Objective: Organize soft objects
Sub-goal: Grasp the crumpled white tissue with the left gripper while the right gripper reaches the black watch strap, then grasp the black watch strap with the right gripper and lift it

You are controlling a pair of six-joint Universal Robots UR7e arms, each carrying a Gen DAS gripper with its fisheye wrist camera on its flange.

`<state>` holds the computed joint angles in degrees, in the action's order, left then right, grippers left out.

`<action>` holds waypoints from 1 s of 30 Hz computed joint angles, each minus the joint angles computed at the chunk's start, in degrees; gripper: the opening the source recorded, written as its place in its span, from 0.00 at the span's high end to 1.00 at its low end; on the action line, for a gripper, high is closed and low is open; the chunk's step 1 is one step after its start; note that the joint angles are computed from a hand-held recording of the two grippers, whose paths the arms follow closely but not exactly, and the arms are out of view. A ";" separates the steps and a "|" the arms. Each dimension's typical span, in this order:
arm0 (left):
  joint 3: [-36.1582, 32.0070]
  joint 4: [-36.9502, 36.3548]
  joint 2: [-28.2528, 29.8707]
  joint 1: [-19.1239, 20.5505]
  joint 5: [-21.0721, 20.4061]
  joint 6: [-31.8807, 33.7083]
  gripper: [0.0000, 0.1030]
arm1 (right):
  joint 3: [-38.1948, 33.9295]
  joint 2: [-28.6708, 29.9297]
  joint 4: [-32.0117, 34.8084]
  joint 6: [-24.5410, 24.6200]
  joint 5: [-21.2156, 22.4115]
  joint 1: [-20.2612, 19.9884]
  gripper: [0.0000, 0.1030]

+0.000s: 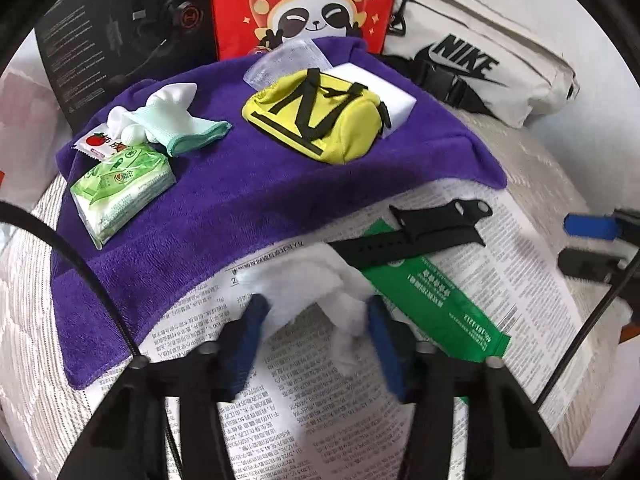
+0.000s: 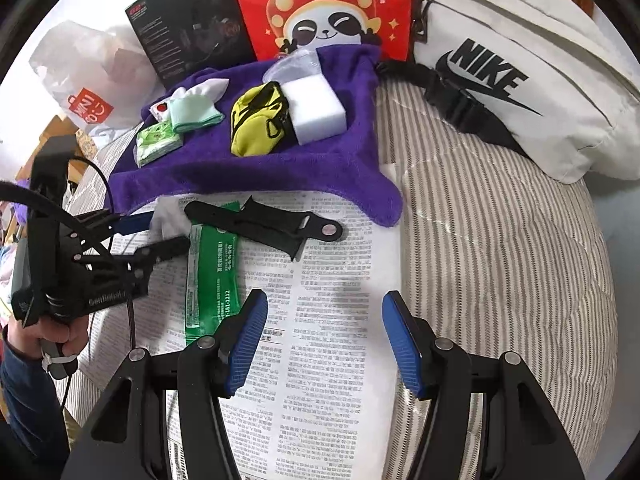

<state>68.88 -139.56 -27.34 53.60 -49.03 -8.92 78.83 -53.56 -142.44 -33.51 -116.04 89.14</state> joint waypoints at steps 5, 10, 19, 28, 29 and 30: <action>-0.15 -1.34 -0.36 0.40 -2.64 1.35 0.81 | -0.18 0.55 0.53 -0.43 -0.73 0.27 0.42; 1.57 -3.60 -1.69 0.33 -3.75 2.09 0.82 | -0.48 0.91 1.01 -0.15 -1.04 0.24 0.42; 6.69 -5.62 -5.20 0.52 -2.84 -0.44 0.82 | -2.08 3.14 1.26 -0.70 -1.36 0.57 0.42; 10.50 -6.89 -7.84 1.66 -3.27 -3.43 0.82 | -7.97 8.82 -0.47 -7.27 -2.49 1.13 0.42; 10.74 -7.09 -8.00 1.72 -3.43 -3.57 0.82 | -9.09 9.50 -0.12 -7.65 -2.04 1.04 0.42; 10.85 -7.24 -8.09 1.77 -3.62 -3.65 0.82 | -9.97 10.07 0.24 -8.03 -1.86 0.99 0.42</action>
<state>79.72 -146.80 -35.42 55.37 -52.65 -12.57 68.86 -43.50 -142.20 -41.54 -117.90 90.13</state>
